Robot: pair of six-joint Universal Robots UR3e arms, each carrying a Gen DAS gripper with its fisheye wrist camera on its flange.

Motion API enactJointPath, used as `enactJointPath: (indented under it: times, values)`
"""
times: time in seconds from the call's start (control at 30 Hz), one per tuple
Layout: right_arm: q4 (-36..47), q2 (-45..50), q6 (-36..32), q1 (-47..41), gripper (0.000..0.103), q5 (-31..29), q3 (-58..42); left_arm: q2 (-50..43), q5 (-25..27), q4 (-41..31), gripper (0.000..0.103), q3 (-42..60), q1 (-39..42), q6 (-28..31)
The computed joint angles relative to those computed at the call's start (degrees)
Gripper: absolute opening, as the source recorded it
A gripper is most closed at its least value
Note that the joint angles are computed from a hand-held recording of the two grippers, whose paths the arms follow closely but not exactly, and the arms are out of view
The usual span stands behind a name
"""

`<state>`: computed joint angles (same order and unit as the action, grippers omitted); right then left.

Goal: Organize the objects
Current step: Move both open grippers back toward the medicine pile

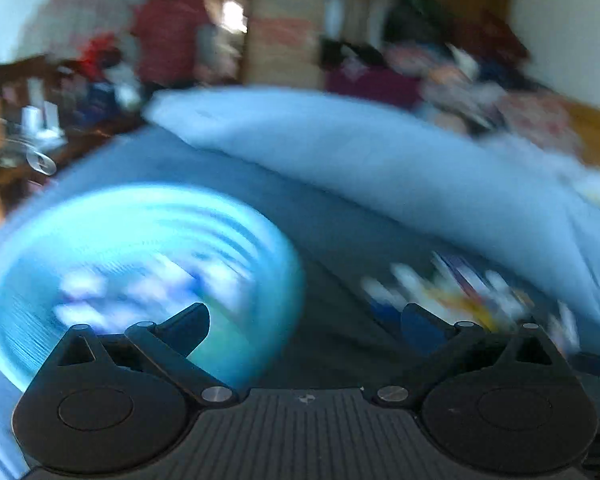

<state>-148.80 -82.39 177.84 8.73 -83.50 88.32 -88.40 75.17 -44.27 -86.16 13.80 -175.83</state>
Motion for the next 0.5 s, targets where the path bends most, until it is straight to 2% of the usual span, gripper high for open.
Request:
enactJointPath:
  times: [0.07,0.17,0.3,0.4,0.5]
  values:
    - [-1.6,-4.97,-1.07,-3.9,0.103,0.36,10.63,-1.71,3.01,1.93,0.103,-3.57,-5.3,0.19]
    - [-7.61,-5.33,-2.73,-7.96,0.103,0.38,19.21,-7.55,10.24,8.87,0.103,-6.59,-11.28,-0.09]
    - [-20.26,1.48,-1.91,-10.37,0.103,0.23,22.3,-16.62,17.21,19.2,0.103,-5.97,-14.1,-1.04]
    - [-26.99,9.36,-2.13,-11.65,0.103,-2.53,19.66,-23.6,21.43,24.82,0.103,-2.83,-14.87,-1.93]
    - [-26.19,16.56,0.03,-11.34,0.103,-2.93,12.86,-31.22,22.8,14.52,0.103,7.4,-15.13,-4.41]
